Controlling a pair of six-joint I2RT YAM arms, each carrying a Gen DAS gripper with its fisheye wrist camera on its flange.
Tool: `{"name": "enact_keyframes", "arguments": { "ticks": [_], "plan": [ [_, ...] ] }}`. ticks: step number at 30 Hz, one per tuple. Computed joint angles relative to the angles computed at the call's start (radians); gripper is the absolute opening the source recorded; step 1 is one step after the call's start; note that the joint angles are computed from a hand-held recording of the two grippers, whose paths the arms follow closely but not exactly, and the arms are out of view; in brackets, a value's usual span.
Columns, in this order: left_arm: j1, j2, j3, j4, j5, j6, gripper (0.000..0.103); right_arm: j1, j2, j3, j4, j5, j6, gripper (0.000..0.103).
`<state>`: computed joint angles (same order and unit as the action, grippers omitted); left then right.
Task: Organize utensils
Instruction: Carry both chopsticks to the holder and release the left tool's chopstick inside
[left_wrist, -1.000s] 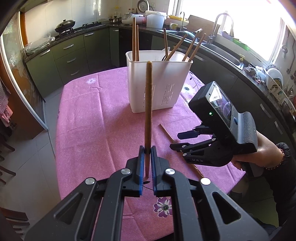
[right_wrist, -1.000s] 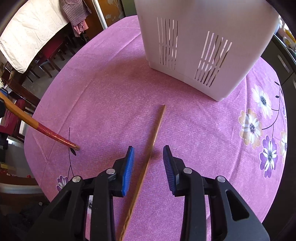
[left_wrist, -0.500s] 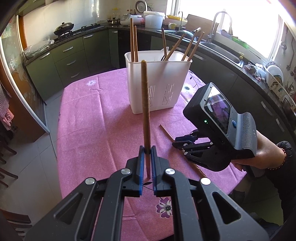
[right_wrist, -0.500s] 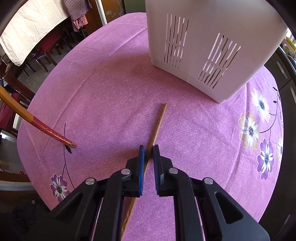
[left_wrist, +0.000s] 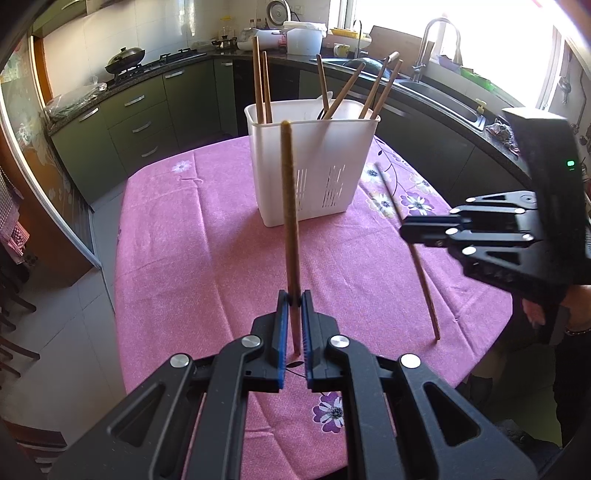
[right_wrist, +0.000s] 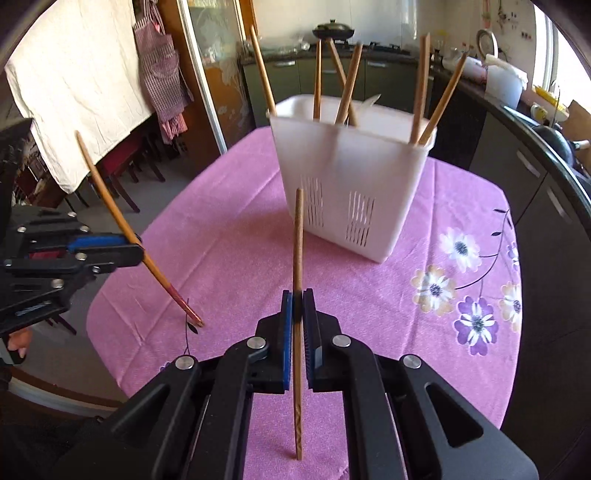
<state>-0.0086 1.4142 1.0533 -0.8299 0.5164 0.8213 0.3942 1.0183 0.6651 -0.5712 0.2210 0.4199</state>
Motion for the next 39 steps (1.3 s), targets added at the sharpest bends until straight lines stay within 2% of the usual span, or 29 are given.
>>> {"name": "enact_keyframes", "arguments": {
  "ticks": [7,12,14,16,27,39],
  "plan": [
    [0.005,-0.021,-0.021,0.011,0.002,0.009,0.007,0.112,-0.307,-0.046,-0.185,0.117,0.099,0.006],
    [0.014,-0.026,-0.026,0.007,0.008,0.025,0.007,0.299,-0.472,-0.067,-0.337,0.270,0.277,0.006],
    [0.014,-0.027,-0.025,0.002,0.009,0.029,0.007,0.409,-0.501,-0.063,-0.403,0.354,0.382,0.006],
    [0.012,-0.028,-0.023,-0.002,0.008,0.030,0.007,0.444,-0.521,-0.053,-0.439,0.385,0.419,0.006],
    [0.008,-0.037,-0.011,-0.017,0.008,0.020,0.007,0.311,-0.526,-0.076,-0.320,0.288,0.287,0.006],
    [0.000,-0.036,0.053,-0.040,0.016,-0.010,0.007,0.240,-0.543,-0.075,-0.302,0.235,0.233,0.006]
  ]
}}
